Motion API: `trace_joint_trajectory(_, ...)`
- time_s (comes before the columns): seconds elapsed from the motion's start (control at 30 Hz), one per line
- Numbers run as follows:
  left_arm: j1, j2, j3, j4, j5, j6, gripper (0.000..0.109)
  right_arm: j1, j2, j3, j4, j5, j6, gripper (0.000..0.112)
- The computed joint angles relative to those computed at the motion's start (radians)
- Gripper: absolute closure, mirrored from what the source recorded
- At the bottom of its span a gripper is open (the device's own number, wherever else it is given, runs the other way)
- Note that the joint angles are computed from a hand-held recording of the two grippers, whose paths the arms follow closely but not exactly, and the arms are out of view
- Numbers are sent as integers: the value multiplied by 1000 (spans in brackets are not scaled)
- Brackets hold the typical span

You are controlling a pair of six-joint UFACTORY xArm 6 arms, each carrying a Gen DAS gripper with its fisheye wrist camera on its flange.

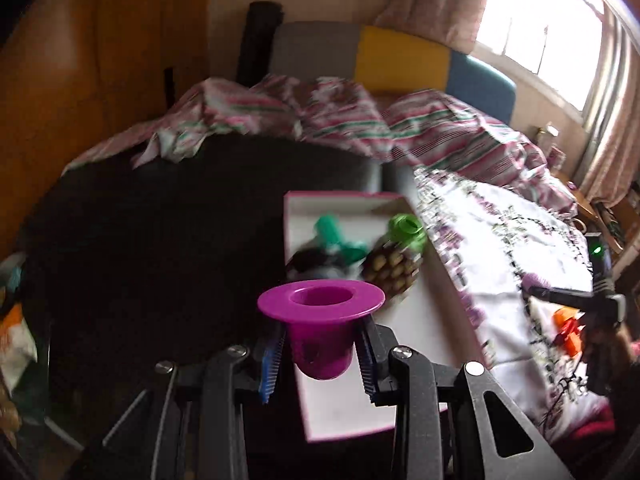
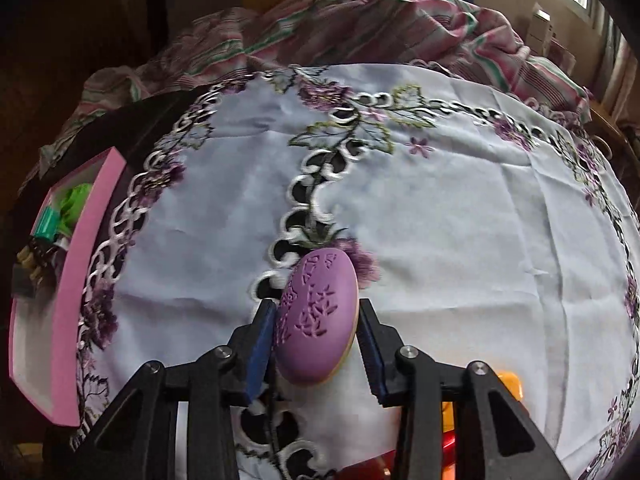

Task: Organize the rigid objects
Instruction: 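Carry the magenta cup into the tray and open left while right grasps purple egg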

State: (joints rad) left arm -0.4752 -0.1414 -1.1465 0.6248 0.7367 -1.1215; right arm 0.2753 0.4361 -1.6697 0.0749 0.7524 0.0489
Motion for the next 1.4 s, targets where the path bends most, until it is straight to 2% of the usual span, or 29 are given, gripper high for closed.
trace_joint_trajectory(0.1, -4, -31, 62, 30, -1, -50, 75, 29, 20, -19, -44, 22, 25, 83)
trace_joint_trajectory(0.3, -24, -40, 84, 121, 15, -85, 75, 38, 35, -14, -82, 12, 73, 83)
trace_joint_trajectory(0.43, -21, -21, 68, 130, -7, -73, 75, 36, 45, -28, -81, 23, 91, 83)
trace_joint_trajectory(0.67, -5, 35, 23, 56, -45, -13, 75, 29, 46, -29, -48, 29, 76, 83)
trace_joint_trajectory(0.8, 6, 49, 29, 2, -77, 11, 75, 27, 63, -63, -45, 69, 72, 83)
trace_joint_trajectory(0.87, 20, 47, 52, -57, -110, 28, 75, 28, 63, -63, -48, 67, 74, 83)
trace_joint_trajectory(1.0, 61, 27, 127, -270, -245, 101, 75, 32, 58, -49, -67, 50, 77, 83)
trace_joint_trajectory(1.07, 58, 28, 119, -231, -240, 87, 75, 33, 56, -48, -72, 52, 67, 83)
trace_joint_trajectory(1.2, 57, 60, 90, -274, -252, 129, 75, 30, 49, -35, -68, 41, 54, 83)
trace_joint_trajectory(1.23, 52, 78, 67, -251, -233, 125, 75, 30, 46, -27, -67, 33, 50, 83)
trace_joint_trajectory(1.4, 52, 183, -45, -305, -182, 217, 75, 27, 29, 8, -51, -7, 36, 83)
